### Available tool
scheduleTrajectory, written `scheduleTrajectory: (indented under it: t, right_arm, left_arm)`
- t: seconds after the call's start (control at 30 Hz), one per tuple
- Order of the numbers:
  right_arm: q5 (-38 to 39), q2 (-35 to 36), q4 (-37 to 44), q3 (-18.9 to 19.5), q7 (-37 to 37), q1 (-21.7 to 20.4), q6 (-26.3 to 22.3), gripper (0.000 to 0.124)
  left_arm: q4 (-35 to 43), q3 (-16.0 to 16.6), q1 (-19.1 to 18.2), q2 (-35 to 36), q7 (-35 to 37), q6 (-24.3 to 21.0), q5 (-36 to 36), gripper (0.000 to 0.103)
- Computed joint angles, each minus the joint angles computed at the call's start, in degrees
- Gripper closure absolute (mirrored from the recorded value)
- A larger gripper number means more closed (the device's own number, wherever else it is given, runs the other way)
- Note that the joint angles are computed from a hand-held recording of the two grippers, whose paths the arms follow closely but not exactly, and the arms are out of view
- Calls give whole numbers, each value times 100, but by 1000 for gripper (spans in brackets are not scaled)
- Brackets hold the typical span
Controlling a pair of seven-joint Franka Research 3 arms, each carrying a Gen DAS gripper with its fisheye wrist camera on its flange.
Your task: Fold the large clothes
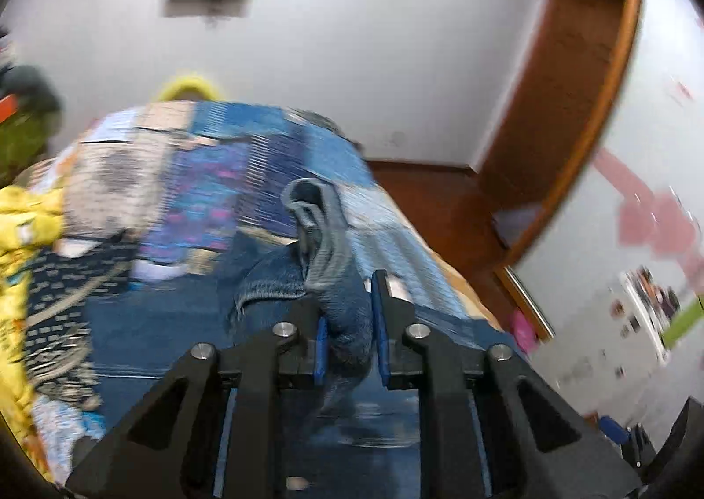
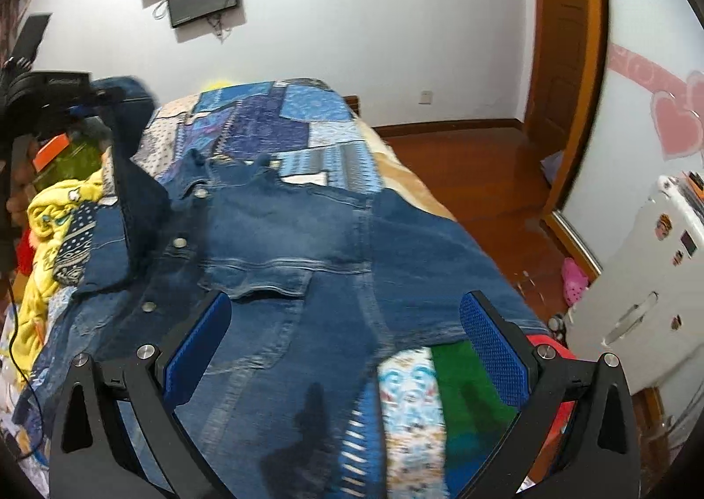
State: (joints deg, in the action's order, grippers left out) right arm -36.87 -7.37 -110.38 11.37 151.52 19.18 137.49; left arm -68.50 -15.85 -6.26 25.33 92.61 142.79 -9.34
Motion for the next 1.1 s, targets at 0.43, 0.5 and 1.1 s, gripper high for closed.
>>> scheduleTrajectory:
  t: [0.43, 0.5, 1.1]
  right_arm:
    - [804, -647, -1030, 35, 251, -436, 247, 21]
    - [938, -664, -1131, 11, 239, -492, 296, 21]
    - [3340, -622, -1833, -556, -1002, -673, 1449, 21]
  left_arm:
    - [580, -260, -606, 1199, -158, -2155, -261, 89]
    - [367, -325, -523, 1024, -14, -2181, -379, 79]
    - [-2128, 528, 263, -970, -363, -842, 311, 24]
